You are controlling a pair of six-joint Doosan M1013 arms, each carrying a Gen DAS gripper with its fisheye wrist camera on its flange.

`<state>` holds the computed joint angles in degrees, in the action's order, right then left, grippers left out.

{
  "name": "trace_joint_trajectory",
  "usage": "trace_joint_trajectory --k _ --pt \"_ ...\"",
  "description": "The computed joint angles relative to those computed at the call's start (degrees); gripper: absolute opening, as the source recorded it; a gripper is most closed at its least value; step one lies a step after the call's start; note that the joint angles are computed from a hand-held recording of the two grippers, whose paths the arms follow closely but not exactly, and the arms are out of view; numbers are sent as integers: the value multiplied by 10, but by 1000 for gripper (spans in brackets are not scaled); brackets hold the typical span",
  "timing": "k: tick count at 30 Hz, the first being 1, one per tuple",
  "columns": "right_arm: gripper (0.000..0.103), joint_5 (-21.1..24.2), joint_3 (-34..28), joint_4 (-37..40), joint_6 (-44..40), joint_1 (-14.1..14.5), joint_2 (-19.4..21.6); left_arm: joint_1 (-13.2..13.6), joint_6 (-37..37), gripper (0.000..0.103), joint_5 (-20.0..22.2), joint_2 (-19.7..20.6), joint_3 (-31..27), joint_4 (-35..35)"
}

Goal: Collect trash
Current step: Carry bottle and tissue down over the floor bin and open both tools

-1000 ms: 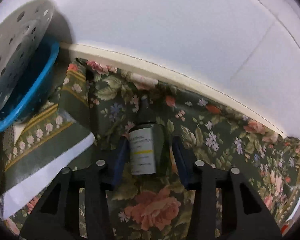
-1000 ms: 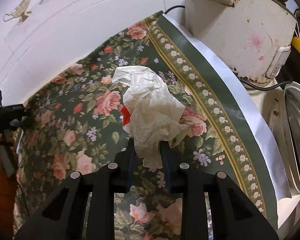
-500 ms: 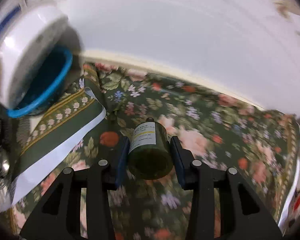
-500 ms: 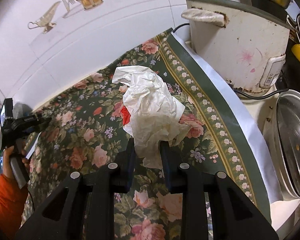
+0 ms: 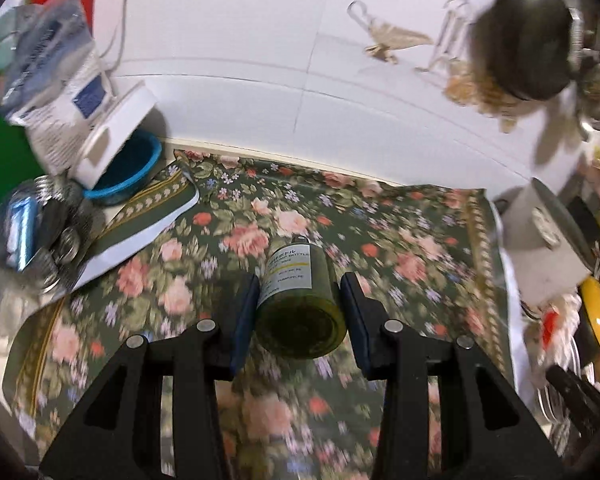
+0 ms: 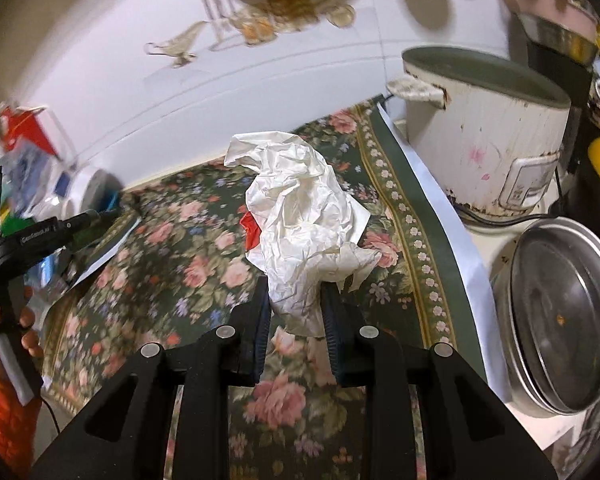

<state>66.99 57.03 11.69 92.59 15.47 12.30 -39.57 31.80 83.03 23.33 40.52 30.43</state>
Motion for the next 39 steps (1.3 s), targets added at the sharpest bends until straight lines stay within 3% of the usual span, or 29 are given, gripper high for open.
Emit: trace_joint_trajectory --k 8,14,21,28,32,39 --pt "23 -13 29 31 -35 8 -38 -61 -16 41 24 -40 30 46" --pt "23 -35 70 18 -22 33 -76 -89 -25 41 12 -81 89 49" --pt "23 -61 139 -59 67 96 -131 -133 -45 41 -14 -155 201 45" --pt "23 -64 202 -129 178 172 -182 -194 -84 41 7 -221 279 53" --pt "23 -51 229 -154 227 209 -208 -227 -109 41 26 -241 298 57" --pt "23 -14 259 -164 258 240 -235 -273 -143 41 57 -251 318 49"
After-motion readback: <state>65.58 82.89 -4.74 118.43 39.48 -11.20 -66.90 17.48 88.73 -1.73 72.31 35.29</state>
